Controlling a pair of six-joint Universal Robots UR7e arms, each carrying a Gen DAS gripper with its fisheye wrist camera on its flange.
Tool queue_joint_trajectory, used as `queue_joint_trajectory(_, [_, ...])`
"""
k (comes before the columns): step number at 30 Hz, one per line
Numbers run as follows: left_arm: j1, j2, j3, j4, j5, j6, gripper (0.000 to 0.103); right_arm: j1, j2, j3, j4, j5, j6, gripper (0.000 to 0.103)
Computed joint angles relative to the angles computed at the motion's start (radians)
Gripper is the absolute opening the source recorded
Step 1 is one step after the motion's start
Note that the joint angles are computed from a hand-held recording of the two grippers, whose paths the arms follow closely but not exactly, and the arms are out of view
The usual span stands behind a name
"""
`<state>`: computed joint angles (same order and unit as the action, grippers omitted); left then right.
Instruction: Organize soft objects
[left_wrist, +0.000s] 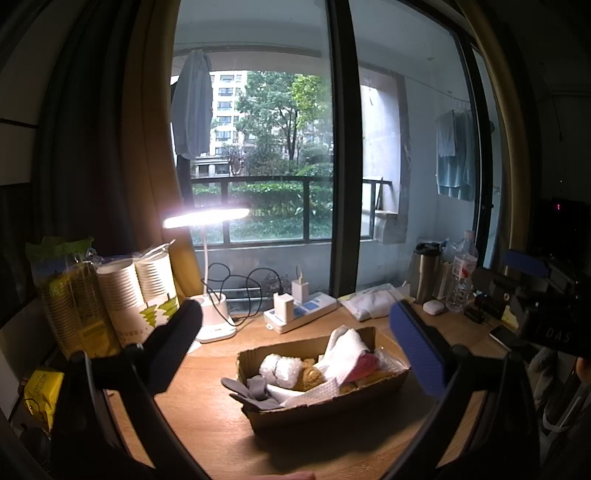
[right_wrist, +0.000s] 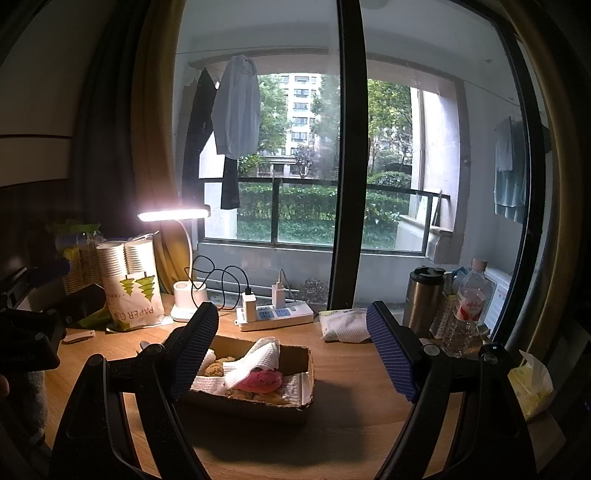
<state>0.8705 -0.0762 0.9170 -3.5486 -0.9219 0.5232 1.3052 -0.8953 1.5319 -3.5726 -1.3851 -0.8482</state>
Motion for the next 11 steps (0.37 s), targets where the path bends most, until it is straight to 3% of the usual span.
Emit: queue_joint_trajectory(11, [0.0, 0.008, -0.014, 0.01, 0.012, 0.005, 0.102, -0.001, -0.002, -0.001, 0.001, -0.002, -0.002, 0.085])
